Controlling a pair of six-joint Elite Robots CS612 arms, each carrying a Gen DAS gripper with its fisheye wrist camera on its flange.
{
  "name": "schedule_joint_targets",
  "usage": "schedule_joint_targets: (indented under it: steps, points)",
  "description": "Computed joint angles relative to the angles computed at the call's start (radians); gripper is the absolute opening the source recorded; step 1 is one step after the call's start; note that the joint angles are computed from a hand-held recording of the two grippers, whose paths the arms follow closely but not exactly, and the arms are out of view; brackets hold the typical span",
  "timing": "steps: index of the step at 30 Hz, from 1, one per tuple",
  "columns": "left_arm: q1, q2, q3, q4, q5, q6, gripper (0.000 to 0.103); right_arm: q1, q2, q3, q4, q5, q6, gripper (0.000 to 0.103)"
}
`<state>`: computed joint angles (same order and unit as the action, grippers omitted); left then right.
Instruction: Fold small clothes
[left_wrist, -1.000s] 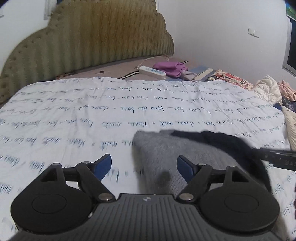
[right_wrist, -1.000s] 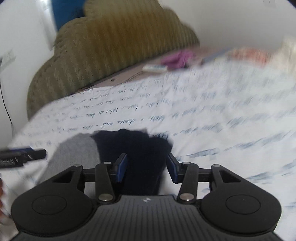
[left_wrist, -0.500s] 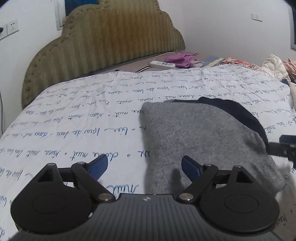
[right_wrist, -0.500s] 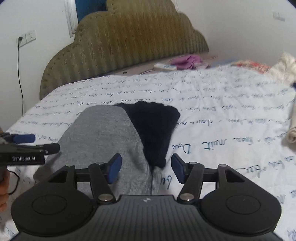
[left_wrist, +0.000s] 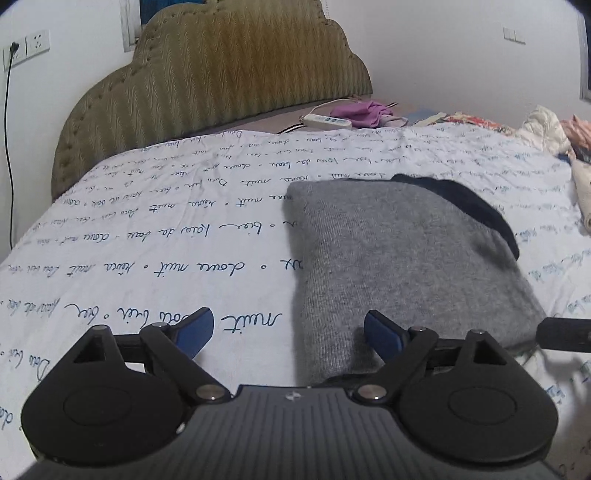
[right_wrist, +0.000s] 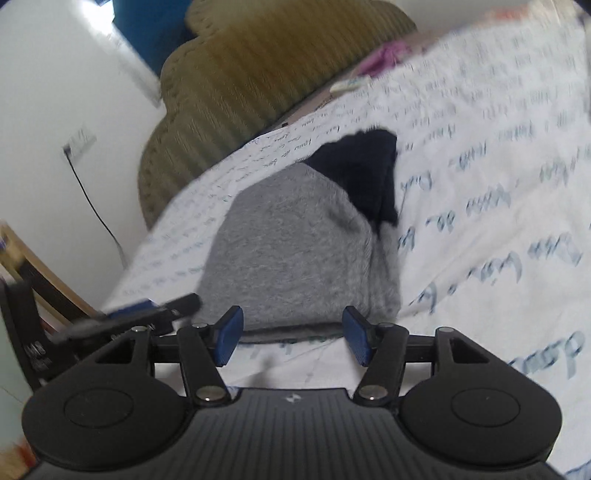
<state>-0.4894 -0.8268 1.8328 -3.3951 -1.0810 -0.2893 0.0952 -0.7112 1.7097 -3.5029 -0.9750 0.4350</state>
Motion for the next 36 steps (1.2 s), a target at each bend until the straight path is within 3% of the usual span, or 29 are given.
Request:
schedule_joint_targets:
  steps: [6, 8, 10, 15, 16, 17, 18, 19, 25, 30, 32, 34, 36]
  points:
    - [-0.007, 0.002, -0.01, 0.004, 0.012, 0.017, 0.091, -0.014, 0.041, -0.037, -0.001, 0.112, 0.189, 0.059]
    - [-0.01, 0.004, -0.015, 0.005, 0.015, 0.026, 0.091, -0.01, 0.042, -0.04, -0.001, 0.062, 0.24, 0.059]
    - [-0.011, 0.006, -0.019, -0.003, 0.014, 0.036, 0.091, -0.014, 0.053, -0.045, -0.065, 0.07, 0.279, 0.059]
    - [-0.012, 0.013, -0.036, 0.016, 0.001, 0.028, 0.092, -0.014, 0.06, -0.071, -0.052, 0.039, 0.286, 0.058]
    - [-0.012, 0.014, -0.037, 0.017, -0.005, 0.025, 0.092, -0.013, 0.064, -0.079, -0.037, 0.028, 0.283, 0.049]
    - [-0.013, 0.014, -0.039, 0.022, -0.01, 0.023, 0.092, -0.01, 0.064, -0.085, -0.008, 0.014, 0.273, 0.041]
    - [-0.015, 0.014, -0.039, 0.029, -0.012, 0.02, 0.092, -0.008, 0.063, -0.089, 0.018, 0.004, 0.257, 0.02]
    - [-0.016, 0.014, -0.04, 0.034, -0.013, 0.019, 0.092, -0.005, 0.063, -0.091, 0.039, -0.006, 0.235, 0.009]
    - [-0.017, 0.009, -0.034, 0.032, -0.027, 0.028, 0.093, -0.003, 0.03, -0.038, -0.039, -0.095, 0.151, 0.007]
    - [-0.017, 0.016, -0.041, 0.067, -0.03, 0.023, 0.093, 0.0, 0.013, -0.046, 0.11, -0.086, 0.039, 0.01]
    - [-0.018, 0.016, -0.039, 0.072, -0.027, 0.012, 0.093, 0.019, -0.007, -0.027, 0.098, -0.179, -0.004, 0.01]
    - [-0.015, 0.015, -0.036, 0.076, -0.032, 0.003, 0.093, 0.046, -0.024, -0.002, 0.024, -0.323, -0.046, 0.011]
    - [-0.014, 0.014, -0.033, 0.077, -0.033, 0.001, 0.093, 0.067, -0.031, 0.008, -0.034, -0.409, -0.122, 0.011]
